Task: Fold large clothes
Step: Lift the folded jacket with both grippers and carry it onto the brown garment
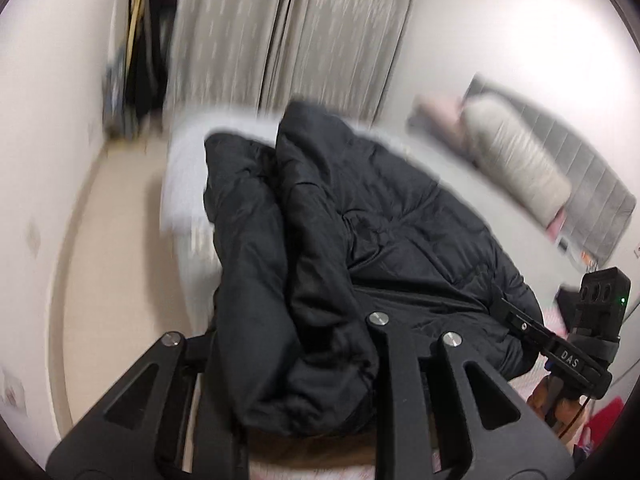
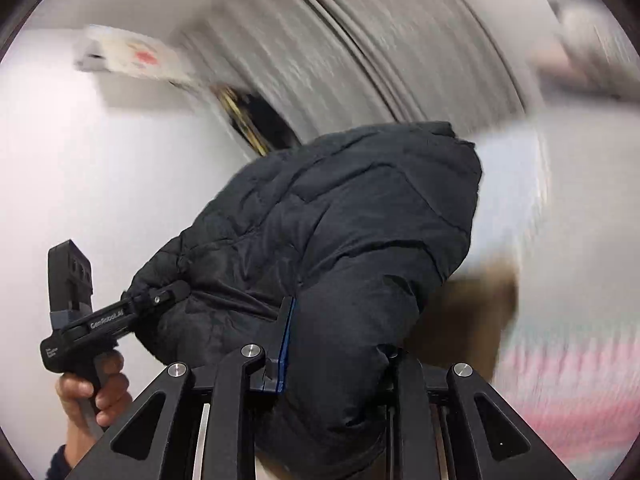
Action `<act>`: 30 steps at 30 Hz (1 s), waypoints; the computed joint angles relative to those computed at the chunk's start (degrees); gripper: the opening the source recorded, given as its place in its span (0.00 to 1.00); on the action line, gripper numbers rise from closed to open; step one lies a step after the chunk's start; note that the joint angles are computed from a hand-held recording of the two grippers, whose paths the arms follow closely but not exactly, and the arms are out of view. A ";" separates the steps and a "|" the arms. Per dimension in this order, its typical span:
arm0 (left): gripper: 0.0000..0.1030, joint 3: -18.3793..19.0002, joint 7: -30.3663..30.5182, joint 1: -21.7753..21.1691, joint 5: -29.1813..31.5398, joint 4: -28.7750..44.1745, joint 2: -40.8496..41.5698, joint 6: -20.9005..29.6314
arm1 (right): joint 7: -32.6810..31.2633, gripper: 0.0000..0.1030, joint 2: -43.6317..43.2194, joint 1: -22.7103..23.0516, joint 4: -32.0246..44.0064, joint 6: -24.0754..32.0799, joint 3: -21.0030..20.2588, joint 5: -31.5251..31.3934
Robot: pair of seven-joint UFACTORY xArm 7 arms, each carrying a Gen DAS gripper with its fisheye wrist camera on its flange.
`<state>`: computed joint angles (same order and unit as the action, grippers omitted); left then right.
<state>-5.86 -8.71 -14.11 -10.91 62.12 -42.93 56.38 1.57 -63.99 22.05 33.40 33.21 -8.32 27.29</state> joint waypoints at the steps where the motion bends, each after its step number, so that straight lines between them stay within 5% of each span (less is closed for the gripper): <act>1: 0.26 0.70 -0.23 -0.35 -1.17 -5.22 -2.29 -1.26 | 1.34 0.22 -1.85 -0.84 -3.46 1.81 0.36 0.23; 4: 0.29 2.93 -0.01 -2.10 -4.84 -11.57 -6.76 -4.06 | 3.28 0.24 -9.25 -0.92 -13.17 1.16 0.18 3.10; 9: 0.32 2.66 -1.29 -1.74 -5.04 -10.17 -5.50 -4.00 | 8.20 0.25 -11.61 -3.99 -12.38 5.35 2.45 1.60; 13: 0.35 3.19 -2.59 -1.73 -6.54 -13.56 -8.29 -4.91 | 6.93 0.30 -6.56 -3.35 -9.62 6.85 -0.71 -0.71; 17: 0.41 4.06 -1.97 -1.56 -6.19 -15.96 -11.07 -4.68 | 2.07 0.45 -2.14 -2.09 -6.85 9.87 -6.40 0.63; 30: 0.54 0.31 -5.93 3.96 1.38 -10.12 -12.03 1.60 | 2.03 0.46 -7.51 -10.95 -5.88 16.49 -1.90 -0.55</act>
